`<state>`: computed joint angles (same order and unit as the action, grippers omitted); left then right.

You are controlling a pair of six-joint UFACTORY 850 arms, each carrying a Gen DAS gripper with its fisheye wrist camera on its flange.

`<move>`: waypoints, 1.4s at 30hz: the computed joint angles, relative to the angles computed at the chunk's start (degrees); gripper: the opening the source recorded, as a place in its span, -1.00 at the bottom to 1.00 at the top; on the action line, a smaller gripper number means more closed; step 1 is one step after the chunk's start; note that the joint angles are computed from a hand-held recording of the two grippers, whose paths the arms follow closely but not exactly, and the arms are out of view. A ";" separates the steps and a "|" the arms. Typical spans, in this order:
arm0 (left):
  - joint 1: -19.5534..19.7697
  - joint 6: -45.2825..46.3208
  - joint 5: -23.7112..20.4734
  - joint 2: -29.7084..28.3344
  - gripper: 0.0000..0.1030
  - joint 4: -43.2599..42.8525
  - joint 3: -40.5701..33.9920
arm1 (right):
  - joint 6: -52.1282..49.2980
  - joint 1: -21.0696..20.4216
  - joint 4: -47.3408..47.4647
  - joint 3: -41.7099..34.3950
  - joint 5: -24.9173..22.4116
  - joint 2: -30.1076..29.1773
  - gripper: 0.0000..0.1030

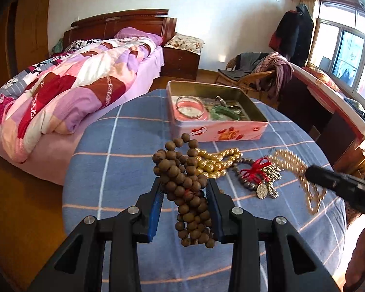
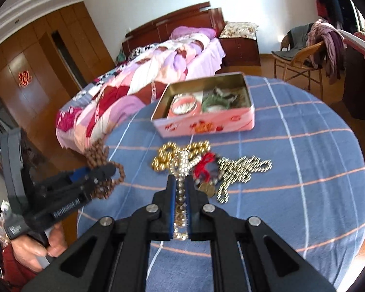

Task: Organize jewelry
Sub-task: 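Grasp the white pearl strand with the right gripper while the left carries the wooden beads toward the tin, then lower both strands into the pink tin and open both grippers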

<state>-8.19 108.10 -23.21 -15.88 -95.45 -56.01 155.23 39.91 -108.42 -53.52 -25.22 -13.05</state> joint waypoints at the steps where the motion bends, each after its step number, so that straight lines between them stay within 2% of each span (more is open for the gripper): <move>1: -0.15 0.19 -0.27 -0.13 -0.30 -0.33 -0.20 | 1.05 -0.28 -0.82 0.23 -0.31 0.30 -0.82; 6: -0.44 -1.23 -1.90 -1.41 -0.30 0.15 -1.85 | 4.06 -2.10 -3.33 0.65 -1.88 1.04 -0.82; 15: -3.10 -2.96 -1.99 -5.38 -0.30 -0.13 -8.04 | 9.12 -6.75 -9.58 -1.38 -2.10 0.05 -0.82; 25: -6.25 -2.85 -0.96 -11.57 -0.30 -2.00 -17.19 | 13.97 -10.56 -15.12 -6.11 -3.64 -4.42 -0.82; 31: -8.18 -3.55 0.92 -15.84 -0.30 -1.82 -22.96 | 10.98 -12.37 -12.43 -9.74 -3.81 -8.28 -0.82; 42: -10.90 -21.79 7.73 -23.56 -0.30 15.17 -31.90 | 2.65 -14.63 -5.93 -15.41 -1.07 -14.61 -0.82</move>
<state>-19.09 86.31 -15.48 -39.44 -80.28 -87.91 157.88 25.28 -114.35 -68.93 -26.29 -27.66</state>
